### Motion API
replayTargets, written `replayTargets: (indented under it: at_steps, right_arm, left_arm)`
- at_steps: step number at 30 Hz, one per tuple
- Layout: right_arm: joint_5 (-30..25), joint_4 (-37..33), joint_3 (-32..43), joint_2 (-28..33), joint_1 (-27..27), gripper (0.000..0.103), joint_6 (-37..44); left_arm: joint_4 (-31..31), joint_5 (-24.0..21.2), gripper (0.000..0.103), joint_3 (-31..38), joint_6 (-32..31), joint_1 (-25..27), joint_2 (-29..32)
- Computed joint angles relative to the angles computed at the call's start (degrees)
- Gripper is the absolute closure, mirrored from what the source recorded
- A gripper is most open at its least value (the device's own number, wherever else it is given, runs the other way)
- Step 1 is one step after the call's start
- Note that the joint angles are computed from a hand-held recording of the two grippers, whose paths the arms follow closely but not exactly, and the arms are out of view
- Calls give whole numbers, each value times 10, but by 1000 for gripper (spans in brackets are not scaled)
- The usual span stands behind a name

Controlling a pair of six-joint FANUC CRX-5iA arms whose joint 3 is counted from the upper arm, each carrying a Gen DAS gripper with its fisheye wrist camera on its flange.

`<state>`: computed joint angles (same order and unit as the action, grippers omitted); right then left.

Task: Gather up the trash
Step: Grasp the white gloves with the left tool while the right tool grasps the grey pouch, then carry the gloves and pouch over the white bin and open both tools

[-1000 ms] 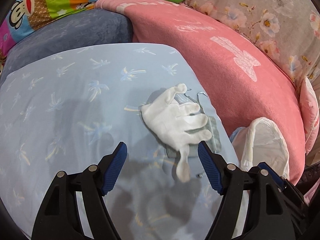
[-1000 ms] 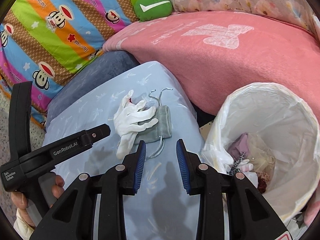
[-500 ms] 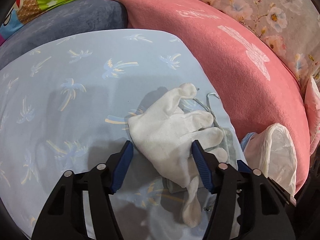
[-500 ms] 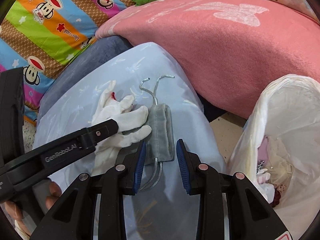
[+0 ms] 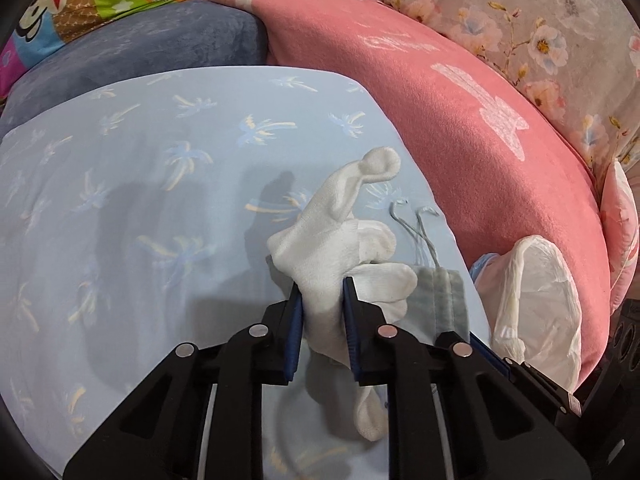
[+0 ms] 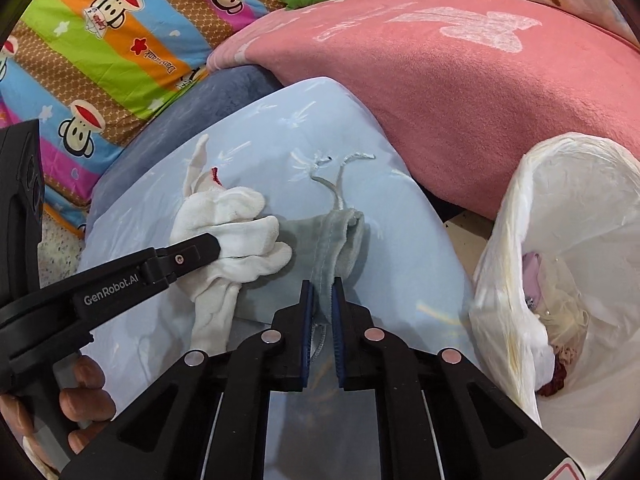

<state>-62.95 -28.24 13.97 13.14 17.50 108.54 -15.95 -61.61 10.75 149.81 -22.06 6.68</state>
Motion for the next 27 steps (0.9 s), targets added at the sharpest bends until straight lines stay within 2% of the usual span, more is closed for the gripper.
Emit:
replayTargets:
  at_steps: [6, 15, 27]
  right_arm:
    - [-14, -19, -37, -53, -20, 94, 23]
    - [-25, -41, -79, -128, -56, 94, 56]
    - [-35, -70, -73, -164, -117, 94, 72]
  left_arm:
    - [-33, -27, 84, -5, 35, -34, -29]
    - [-74, -72, 84, 19, 72, -94, -37]
    - [-105, -92, 84, 67, 72, -141, -18]
